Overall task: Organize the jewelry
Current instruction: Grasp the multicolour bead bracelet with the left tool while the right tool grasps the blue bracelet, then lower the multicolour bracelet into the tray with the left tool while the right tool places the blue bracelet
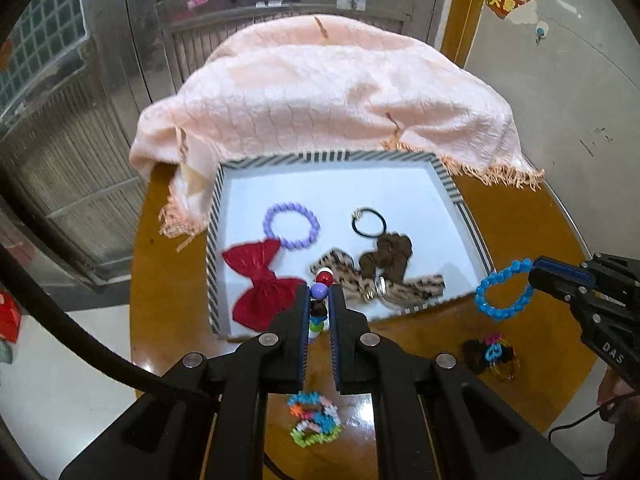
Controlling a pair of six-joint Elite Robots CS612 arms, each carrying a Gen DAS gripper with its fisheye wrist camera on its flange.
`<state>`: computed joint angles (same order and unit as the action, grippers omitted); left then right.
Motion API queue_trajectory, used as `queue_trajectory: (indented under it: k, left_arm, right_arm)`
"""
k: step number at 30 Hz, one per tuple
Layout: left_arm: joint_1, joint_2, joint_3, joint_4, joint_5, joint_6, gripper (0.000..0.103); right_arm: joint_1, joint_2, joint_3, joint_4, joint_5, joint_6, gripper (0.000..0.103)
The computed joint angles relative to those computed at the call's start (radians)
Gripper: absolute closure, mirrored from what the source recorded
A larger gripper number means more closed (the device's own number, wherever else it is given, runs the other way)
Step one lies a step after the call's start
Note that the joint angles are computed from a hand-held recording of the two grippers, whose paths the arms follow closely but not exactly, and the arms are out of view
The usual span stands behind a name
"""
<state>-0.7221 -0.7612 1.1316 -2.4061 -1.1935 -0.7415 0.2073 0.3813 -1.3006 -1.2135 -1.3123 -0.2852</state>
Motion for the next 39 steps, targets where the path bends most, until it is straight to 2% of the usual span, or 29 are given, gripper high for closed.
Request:
queue_trajectory:
  k: [14, 30, 39]
  left_arm:
    - [0.023, 0.078, -0.156, 0.103, 0.039, 0.016, 0.101]
    - [0.059, 0.234, -0.429, 0.262, -0.009, -0.001, 0.101]
    - [0.070, 0.300, -0.533, 0.316, -0.046, 0.012, 0.100]
  right_arm:
    - [-0.007, -0.046, 0.138, -0.080, 0.000, -0.005, 0.095]
    - [-0.009, -0.079, 0.275, -0.122, 0.024, 0.003, 0.095]
    - [-0.007, -0.101, 0.340, -0.124, 0.073, -0.008, 0.095]
